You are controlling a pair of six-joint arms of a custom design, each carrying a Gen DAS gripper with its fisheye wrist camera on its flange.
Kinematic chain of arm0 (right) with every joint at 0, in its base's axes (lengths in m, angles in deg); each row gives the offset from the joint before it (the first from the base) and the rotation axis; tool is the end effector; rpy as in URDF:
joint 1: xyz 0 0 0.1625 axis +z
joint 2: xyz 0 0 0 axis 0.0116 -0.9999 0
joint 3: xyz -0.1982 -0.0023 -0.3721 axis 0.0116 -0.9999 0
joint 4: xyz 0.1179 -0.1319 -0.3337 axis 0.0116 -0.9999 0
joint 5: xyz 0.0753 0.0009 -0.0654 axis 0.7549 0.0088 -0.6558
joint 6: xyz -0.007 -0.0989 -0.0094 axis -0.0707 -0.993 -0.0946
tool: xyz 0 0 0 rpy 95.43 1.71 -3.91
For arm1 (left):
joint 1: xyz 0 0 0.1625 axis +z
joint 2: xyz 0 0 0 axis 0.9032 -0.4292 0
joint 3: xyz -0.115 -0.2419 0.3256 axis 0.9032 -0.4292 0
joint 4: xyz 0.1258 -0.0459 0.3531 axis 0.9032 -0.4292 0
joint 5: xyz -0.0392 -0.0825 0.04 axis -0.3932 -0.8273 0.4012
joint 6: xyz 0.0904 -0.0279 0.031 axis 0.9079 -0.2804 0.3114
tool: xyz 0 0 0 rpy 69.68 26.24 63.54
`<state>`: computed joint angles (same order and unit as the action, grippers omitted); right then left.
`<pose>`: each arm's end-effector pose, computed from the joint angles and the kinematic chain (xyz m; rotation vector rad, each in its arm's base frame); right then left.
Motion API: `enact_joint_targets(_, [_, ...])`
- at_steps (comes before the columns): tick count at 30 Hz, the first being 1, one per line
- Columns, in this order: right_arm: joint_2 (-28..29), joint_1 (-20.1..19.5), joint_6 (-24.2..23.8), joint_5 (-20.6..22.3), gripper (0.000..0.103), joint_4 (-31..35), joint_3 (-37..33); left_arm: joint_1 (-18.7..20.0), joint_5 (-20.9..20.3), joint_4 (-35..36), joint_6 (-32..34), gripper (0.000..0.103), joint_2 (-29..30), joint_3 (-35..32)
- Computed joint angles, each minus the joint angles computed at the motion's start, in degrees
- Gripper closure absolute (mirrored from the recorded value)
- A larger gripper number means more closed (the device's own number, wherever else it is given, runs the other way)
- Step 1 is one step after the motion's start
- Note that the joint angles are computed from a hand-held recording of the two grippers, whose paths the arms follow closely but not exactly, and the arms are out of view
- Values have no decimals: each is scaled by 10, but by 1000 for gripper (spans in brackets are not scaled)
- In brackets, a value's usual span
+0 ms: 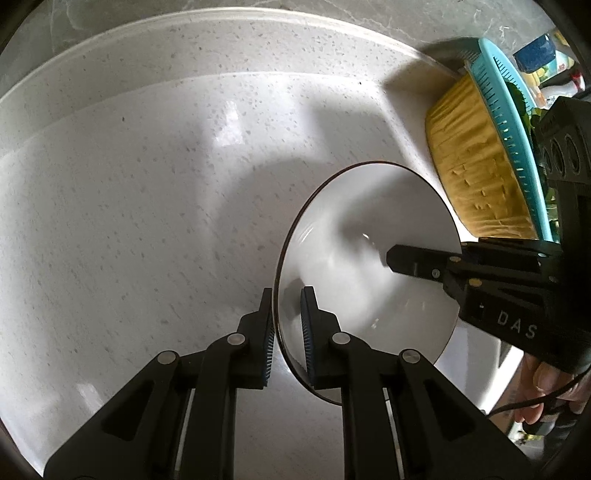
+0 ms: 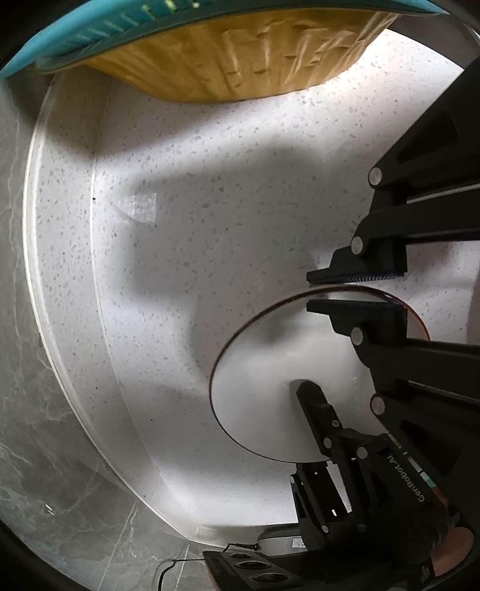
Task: Organize plates and bowls
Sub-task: 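Carry the red-flowered bowl with both tools over the nested white bowls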
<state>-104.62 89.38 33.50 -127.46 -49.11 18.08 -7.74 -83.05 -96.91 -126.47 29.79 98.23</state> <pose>0.0836 -0.7305 0.2202 0.4094 -2.5899 -0.1810 -0.2705 -0.7399 0.0034 -0.1001 2.6771 -0.2362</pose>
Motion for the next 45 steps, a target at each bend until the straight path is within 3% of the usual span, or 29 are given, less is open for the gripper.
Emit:
enact_joint_targets(20, [-86, 5, 18, 42, 88, 40, 32, -50, -54, -5, 7, 92, -28, 24])
enact_joint_targets(29, [-172, -9, 26, 76, 87, 53, 98, -95, -72, -16, -8, 92, -53, 68])
enact_joint_targets(45, [-299, -32, 30, 96, 84, 79, 212, -158, -128, -37, -66, 92, -81, 163])
